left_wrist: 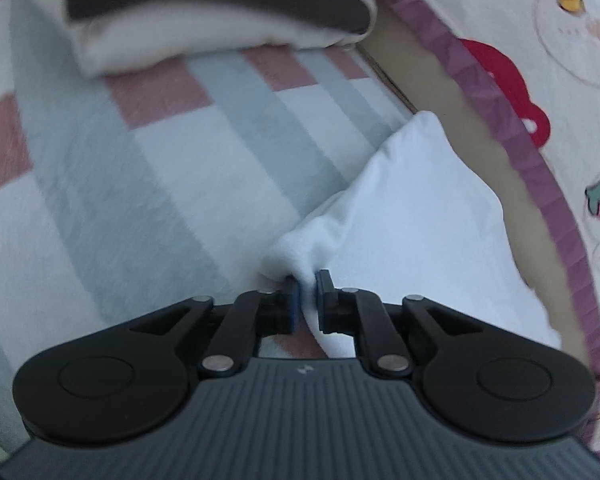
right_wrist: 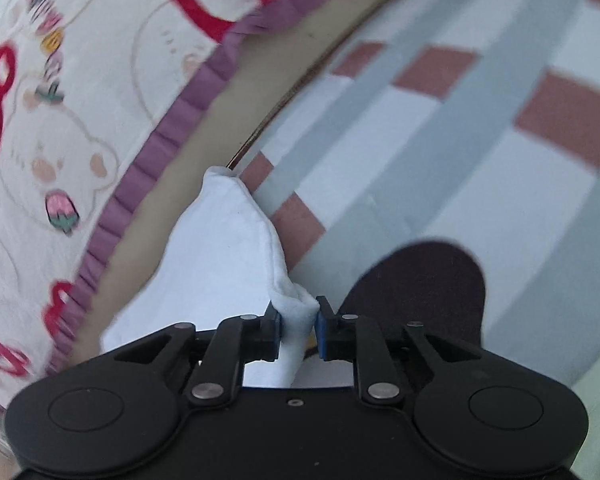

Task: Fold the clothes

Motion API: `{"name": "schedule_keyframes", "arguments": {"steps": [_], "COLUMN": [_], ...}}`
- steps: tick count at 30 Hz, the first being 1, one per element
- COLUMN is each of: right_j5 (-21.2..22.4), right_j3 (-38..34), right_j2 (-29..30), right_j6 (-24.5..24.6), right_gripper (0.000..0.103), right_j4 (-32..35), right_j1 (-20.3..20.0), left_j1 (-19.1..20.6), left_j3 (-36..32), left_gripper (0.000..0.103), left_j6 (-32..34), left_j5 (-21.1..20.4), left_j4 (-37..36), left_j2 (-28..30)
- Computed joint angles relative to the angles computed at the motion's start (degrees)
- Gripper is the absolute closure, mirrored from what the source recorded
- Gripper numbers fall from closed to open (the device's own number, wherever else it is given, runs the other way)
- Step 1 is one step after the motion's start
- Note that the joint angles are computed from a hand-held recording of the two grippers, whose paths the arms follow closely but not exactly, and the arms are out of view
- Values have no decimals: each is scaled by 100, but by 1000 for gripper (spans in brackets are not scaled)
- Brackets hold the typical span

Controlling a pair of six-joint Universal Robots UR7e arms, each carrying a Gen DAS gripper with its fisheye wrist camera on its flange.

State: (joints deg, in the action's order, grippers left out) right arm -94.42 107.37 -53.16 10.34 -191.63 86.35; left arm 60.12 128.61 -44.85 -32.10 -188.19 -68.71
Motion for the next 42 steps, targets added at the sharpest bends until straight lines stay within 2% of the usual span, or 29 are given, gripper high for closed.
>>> {"name": "schedule_keyframes", "arguments": {"steps": [2,4,5,6,7,8,10,12,14,15,16,18,19,21,22,23,24,26,29,30,32,33,35,39,40,42], "right_j5": [191,413,555,711,832,840,554,175,1,-60,-165,-283,-245,-139,-102,-168,-274,-425,-465,-447,-390,-372,-391,-872,-902,-707], "right_j3": [58,139,199,243,266,267,206,74,-62,-128,-208,-322,-334,-338,-324,-334,-355,-393,-428,-441,-453,-441,-421,-506,-497,-464], "right_j2": [11,34,51,60,66,71,91,155,244,288,313,326,330,334,329,318,305,278,221,210,196,191,192,231,236,237], "right_j6": [319,677,914,1134,1260,1251,864,354,103,2,-64,-253,-416,-754,-904,-1046,-1194,-1413,-1517,-1518,-1489,-1474,-1356,-1343,-1360,-1207], "right_gripper": [61,56,50,48,47,47,47,47,47,47,46,44,44,51,69,92,92,92,92,92,92,92,89,86,83,69], "right_j4": [-30,-147,-274,-350,-379,-368,-263,-113,-52,-32,60,216,183,89,34,49,91,134,90,111,176,195,250,618,633,674], "right_j1": [-59,-121,-155,-189,-208,-191,-67,74,154,187,243,348,371,403,410,439,479,541,584,579,543,519,479,527,521,441], "left_j1": [30,69,27,-16,-59,-101,-170,-191,-220,-252,-278,-319,-287,-176,-91,1,102,227,225,220,205,193,137,-33,-11,41], "left_j3": [-49,-72,-30,11,51,88,128,102,-19,-78,-114,-96,-82,-3,22,43,52,32,-214,-297,-445,-508,-581,-467,-467,-467], "left_gripper": [82,74,75,80,96,97,96,94,87,74,71,71,70,65,61,61,58,51,50,49,57,92,94,95,95,95], "left_j6": [248,390,464,540,619,732,1210,1264,1083,904,759,604,457,344,275,194,146,366,1164,1181,1146,1128,1321,1595,1621,1641], "left_j5": [-29,-135,-77,-19,39,96,205,394,801,1049,1203,1133,853,208,-135,-484,-800,-1078,-806,-726,-540,-434,-185,214,195,131], "left_j4": [-497,-948,-1071,-1196,-1322,-1460,-1769,-1489,-701,-142,312,646,765,506,311,128,-73,-605,-731,-700,-620,-570,-502,-1040,-1038,-1007], "left_j2": [164,272,270,270,270,279,354,372,387,376,356,242,109,-93,-161,-222,-238,-106,180,240,346,390,455,530,533,527]}}
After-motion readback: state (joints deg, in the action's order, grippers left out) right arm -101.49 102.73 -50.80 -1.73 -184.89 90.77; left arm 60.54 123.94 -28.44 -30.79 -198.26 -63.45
